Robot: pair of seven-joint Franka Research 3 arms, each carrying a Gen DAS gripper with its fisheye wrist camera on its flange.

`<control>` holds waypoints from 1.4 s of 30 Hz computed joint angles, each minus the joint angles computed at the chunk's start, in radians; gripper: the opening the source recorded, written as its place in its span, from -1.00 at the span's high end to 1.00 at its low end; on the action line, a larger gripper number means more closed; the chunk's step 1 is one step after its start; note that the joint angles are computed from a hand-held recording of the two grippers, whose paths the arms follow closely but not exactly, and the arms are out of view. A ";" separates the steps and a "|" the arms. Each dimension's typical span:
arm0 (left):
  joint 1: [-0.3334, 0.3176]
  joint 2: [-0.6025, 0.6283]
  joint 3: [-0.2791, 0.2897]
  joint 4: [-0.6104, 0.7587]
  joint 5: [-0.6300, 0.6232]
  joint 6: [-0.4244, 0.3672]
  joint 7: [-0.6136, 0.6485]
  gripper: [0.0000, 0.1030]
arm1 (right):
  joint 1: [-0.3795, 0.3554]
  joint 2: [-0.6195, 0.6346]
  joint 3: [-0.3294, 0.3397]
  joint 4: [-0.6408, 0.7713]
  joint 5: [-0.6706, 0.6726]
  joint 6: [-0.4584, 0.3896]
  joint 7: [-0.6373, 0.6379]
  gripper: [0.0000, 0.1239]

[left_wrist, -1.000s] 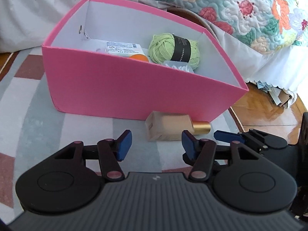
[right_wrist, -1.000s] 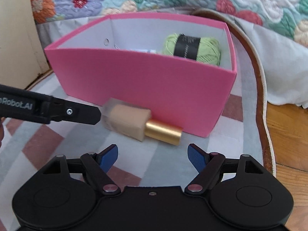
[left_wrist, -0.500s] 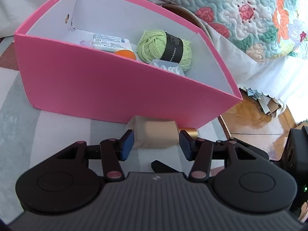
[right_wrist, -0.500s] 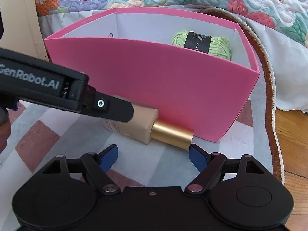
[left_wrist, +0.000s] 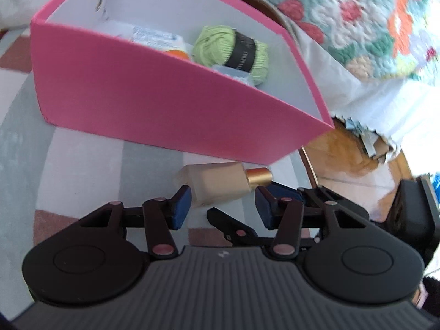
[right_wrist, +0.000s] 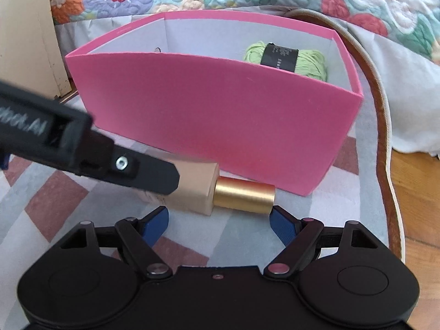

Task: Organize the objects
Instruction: 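Withdraw the left tool and move it to the beige foundation bottle, then close the left gripper around the foundation bottle's body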

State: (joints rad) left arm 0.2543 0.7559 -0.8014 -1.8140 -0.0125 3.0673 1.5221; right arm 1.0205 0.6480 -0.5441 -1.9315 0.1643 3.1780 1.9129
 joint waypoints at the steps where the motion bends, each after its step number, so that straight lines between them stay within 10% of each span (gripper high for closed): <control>1: -0.003 -0.010 0.002 -0.005 0.006 -0.008 0.003 0.05 | 0.004 -0.004 -0.003 -0.007 0.000 0.000 0.000 -0.38; 10: -0.014 -0.038 0.001 -0.015 -0.090 -0.035 0.058 0.10 | 0.117 -0.039 -0.107 -0.079 -0.025 -0.036 0.017 -0.36; 17: -0.053 0.019 0.044 0.039 -0.009 0.064 0.004 0.10 | -0.020 -0.092 0.051 -0.046 -0.089 -0.049 0.012 -0.35; 25: 0.028 0.087 -0.046 0.077 0.008 -0.073 0.072 0.09 | -0.211 -0.124 0.273 -0.033 -0.064 -0.044 0.002 -0.35; 32: 0.105 0.093 -0.153 0.053 -0.116 -0.190 0.175 0.08 | -0.129 -0.156 0.189 -0.058 -0.136 -0.111 0.075 -0.36; 37: 0.073 0.040 -0.122 0.038 -0.180 -0.241 0.179 0.09 | 0.020 -0.188 0.037 -0.129 -0.274 -0.112 0.200 -0.36; 42: 0.046 0.024 -0.080 0.034 -0.254 -0.226 0.189 0.09 | -0.094 -0.182 0.141 -0.100 -0.271 -0.095 0.239 -0.36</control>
